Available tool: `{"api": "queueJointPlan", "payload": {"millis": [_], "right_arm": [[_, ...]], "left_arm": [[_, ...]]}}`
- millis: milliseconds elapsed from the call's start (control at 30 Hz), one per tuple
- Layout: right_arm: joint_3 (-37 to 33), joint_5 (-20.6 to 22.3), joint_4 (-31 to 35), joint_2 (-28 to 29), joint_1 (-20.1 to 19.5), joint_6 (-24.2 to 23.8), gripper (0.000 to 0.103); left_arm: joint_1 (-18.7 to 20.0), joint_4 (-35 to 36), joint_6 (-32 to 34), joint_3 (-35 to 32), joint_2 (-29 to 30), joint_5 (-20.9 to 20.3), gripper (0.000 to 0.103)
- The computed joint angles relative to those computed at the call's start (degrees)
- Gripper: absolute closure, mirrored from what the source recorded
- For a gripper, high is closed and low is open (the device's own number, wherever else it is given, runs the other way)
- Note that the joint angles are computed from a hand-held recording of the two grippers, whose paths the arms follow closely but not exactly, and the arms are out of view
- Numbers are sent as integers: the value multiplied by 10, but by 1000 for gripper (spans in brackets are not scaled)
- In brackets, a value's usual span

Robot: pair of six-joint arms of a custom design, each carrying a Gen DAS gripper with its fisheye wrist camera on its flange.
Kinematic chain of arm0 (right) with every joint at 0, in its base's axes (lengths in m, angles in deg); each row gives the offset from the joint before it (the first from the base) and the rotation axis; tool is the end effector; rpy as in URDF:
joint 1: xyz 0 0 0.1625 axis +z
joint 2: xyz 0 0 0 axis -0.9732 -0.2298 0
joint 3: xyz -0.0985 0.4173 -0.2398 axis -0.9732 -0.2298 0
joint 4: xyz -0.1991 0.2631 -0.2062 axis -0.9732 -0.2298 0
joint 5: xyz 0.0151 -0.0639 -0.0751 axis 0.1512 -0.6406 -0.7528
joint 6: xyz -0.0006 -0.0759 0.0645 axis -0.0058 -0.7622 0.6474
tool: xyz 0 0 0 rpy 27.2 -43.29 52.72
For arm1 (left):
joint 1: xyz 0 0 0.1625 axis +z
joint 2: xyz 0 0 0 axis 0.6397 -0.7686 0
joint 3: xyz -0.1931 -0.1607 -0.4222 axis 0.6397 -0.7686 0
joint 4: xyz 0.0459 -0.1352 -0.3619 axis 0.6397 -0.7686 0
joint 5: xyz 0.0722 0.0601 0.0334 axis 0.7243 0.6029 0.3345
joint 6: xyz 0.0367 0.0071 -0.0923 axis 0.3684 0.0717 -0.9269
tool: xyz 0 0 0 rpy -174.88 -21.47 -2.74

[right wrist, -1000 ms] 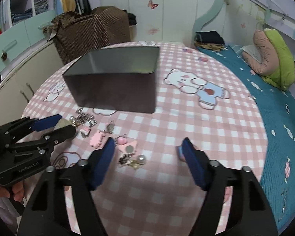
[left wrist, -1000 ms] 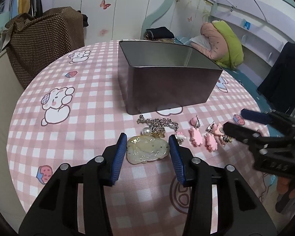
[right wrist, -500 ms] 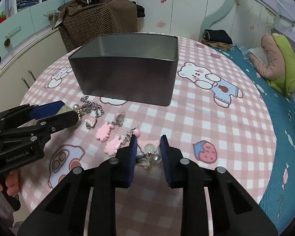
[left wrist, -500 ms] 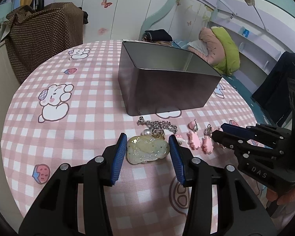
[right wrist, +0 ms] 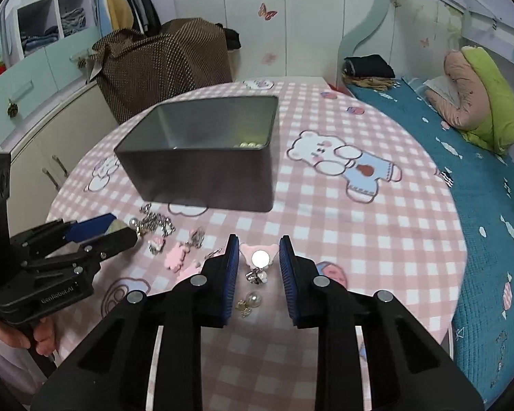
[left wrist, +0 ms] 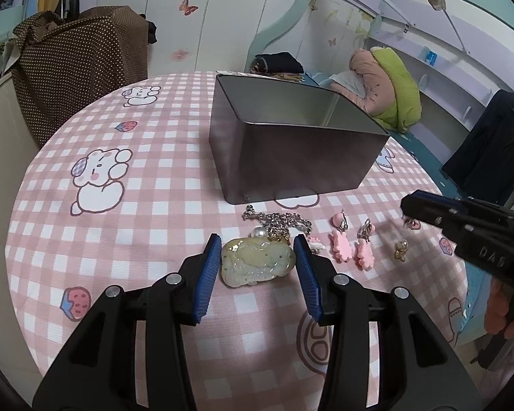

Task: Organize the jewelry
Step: 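Lift the jade pendant into the tin with the left tool while the right tool drops the pink charm in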

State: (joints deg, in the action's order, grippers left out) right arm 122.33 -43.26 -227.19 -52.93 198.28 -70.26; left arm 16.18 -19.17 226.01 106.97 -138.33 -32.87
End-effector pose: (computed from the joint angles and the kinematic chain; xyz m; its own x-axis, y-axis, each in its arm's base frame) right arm 0.3238 -0.3757 -0.0251 -0.6918 -0.4233 0.5850 -0.6717 0.6745 -0.3063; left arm 0.0119 -0.3423 0.2491 -0.8342 0.0624 -0.5479 0.4194 0.7169 -0.5569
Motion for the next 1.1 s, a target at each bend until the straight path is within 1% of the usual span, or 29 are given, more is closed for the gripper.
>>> {"api": "queueJointPlan", "payload": {"millis": [167,333,600,667,800,933,1100], "right_arm": [[-1,-3,-12,-4,4,-8,80],[-3,0,-23,-5,9,-15,80],[-10,19,-37,-16,15,-33,80],[-10,37,-38,-21,10,-29,80],[-16,59,-43,-26,6,-26,80],[-24,75,-34,-31,0,-7,80],[-39,80,-25,-30,-4,-1,80]], "left_arm": [[-7,2,-3,0,-7,-13,59],[-29,4,-3,2,-14,-36,59],[-62,9,-2,-8,-29,-68,59],[-69,9,2,-13,-34,-74,59],[-79,6,19,-25,-41,-83,59],[-86,-5,43,-37,-49,-86,59],[-83,-21,64,-54,-48,-83,59]]}}
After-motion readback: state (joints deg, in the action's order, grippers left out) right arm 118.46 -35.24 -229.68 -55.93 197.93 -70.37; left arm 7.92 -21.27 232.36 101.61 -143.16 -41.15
